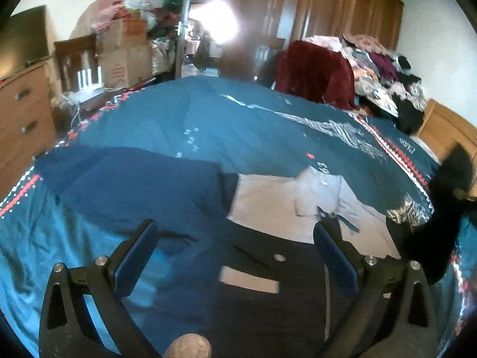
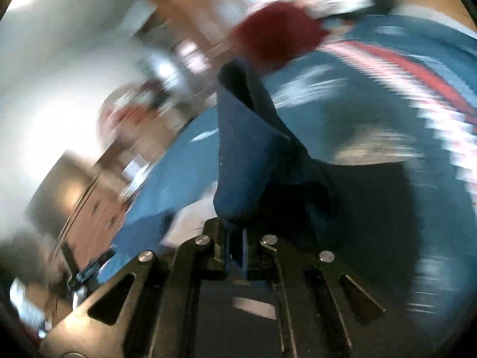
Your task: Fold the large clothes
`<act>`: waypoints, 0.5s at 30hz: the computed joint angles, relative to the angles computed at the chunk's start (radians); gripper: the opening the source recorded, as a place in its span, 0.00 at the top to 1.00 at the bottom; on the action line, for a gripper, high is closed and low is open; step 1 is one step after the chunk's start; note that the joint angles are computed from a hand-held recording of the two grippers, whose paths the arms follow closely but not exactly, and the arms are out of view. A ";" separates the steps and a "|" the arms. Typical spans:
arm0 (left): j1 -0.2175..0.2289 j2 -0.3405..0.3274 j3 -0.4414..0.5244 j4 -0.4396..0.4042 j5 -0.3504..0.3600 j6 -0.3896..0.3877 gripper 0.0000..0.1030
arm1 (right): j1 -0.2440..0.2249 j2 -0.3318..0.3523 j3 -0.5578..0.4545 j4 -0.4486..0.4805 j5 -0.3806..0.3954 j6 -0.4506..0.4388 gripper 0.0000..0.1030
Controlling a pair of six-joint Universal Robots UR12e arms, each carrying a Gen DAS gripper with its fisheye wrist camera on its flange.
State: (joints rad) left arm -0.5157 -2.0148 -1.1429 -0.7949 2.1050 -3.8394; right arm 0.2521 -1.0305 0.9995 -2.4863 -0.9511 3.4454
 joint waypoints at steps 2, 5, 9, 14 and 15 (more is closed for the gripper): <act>0.010 0.032 -0.043 0.016 0.009 0.011 0.00 | 0.068 0.108 -0.155 0.076 0.024 -0.008 0.96; 0.025 0.069 -0.094 0.035 -0.001 0.015 0.00 | 0.149 0.258 -0.373 0.220 0.018 -0.047 0.96; 0.038 0.091 -0.129 0.012 -0.013 0.018 0.00 | 0.209 0.401 -0.587 0.433 -0.009 -0.105 0.92; 0.049 0.098 -0.166 0.017 -0.030 0.009 0.00 | 0.222 0.384 -0.560 0.519 -0.073 -0.154 0.60; 0.053 0.100 -0.173 0.013 -0.037 0.003 0.00 | 0.216 0.346 -0.494 0.469 -0.071 -0.152 0.52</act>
